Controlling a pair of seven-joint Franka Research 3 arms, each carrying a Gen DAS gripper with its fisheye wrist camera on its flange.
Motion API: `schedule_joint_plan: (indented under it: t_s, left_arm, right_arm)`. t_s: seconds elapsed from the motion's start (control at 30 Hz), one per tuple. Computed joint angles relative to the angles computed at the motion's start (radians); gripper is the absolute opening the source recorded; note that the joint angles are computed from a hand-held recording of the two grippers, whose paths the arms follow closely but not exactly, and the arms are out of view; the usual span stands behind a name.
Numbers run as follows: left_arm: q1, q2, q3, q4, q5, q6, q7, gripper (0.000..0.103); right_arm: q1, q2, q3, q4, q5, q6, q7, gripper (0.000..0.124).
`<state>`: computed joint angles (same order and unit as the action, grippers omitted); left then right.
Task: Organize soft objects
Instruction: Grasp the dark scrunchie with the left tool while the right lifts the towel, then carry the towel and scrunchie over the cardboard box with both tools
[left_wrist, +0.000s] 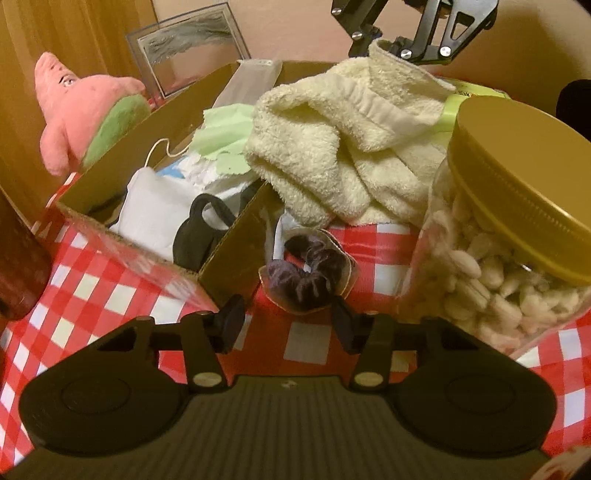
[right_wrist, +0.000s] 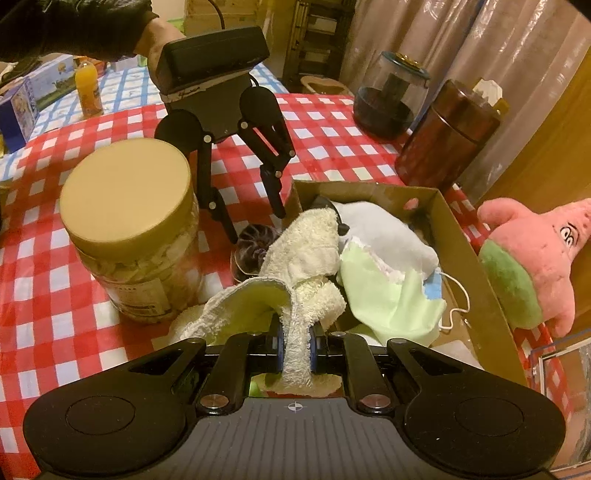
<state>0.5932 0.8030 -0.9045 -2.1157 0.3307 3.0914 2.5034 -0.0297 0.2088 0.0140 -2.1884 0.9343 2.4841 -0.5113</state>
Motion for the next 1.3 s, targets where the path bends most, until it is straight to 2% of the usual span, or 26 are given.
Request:
schedule_joint_plan:
  t_s: [0.2, 0.37, 0.47, 0.6, 0.77, 0.9, 1.07, 1.17, 1.23, 1.27, 1.3]
  left_arm:
    - [0.005, 0.022, -0.005, -0.007, 0.054, 0.04, 0.035, 0.035]
    - [-0.013, 0.018, 0.005, 0.006, 0.094, 0.022, 0.056, 0.03]
    - [-0.031, 0.016, 0.014, 0.022, 0.08, -0.001, 0.071, 0.026]
    - [-0.05, 0.0, 0.022, 0.025, 0.04, -0.019, 0.079, 0.015]
    - [-0.026, -0.036, 0.01, -0.013, -0.007, -0.005, 0.06, 0.012]
    - [0.021, -0.101, -0.007, -0.084, -0.023, 0.045, -0.013, 0.012]
    - [0.077, -0.226, -0.032, -0.2, -0.039, 0.138, -0.183, 0.012]
    - [0.137, -0.299, -0.081, -0.271, -0.065, 0.189, -0.304, 0.012]
    - [0.15, -0.368, -0.098, -0.311, -0.097, 0.217, -0.398, 0.012]
    - [0.165, -0.399, -0.116, -0.329, -0.111, 0.225, -0.447, 0.012]
    - [0.205, -0.422, -0.158, -0.351, -0.113, 0.234, -0.491, 0.012]
  right_arm:
    - [-0.003, 0.014, 0.004, 0.003, 0.032, 0.02, 0.007, 0.012]
    - [-0.003, 0.018, 0.01, 0.0, 0.051, 0.038, 0.004, 0.012]
    - [-0.004, 0.021, 0.01, 0.002, 0.059, 0.043, 0.01, 0.012]
    - [-0.008, 0.021, 0.01, 0.0, 0.067, 0.045, 0.012, 0.012]
    - [-0.014, 0.014, 0.008, -0.002, 0.087, 0.035, 0.012, 0.012]
    - [-0.017, -0.006, 0.003, -0.012, 0.112, 0.016, 0.017, 0.012]
    - [-0.019, -0.05, -0.009, -0.038, 0.177, -0.012, 0.029, 0.012]
    - [-0.017, -0.094, -0.025, -0.064, 0.217, -0.036, 0.054, 0.012]
    - [-0.013, -0.129, -0.036, -0.086, 0.241, -0.038, 0.059, 0.012]
    - [-0.011, -0.149, -0.043, -0.098, 0.252, -0.041, 0.063, 0.012]
    - [-0.009, -0.167, -0.051, -0.106, 0.259, -0.047, 0.072, 0.012]
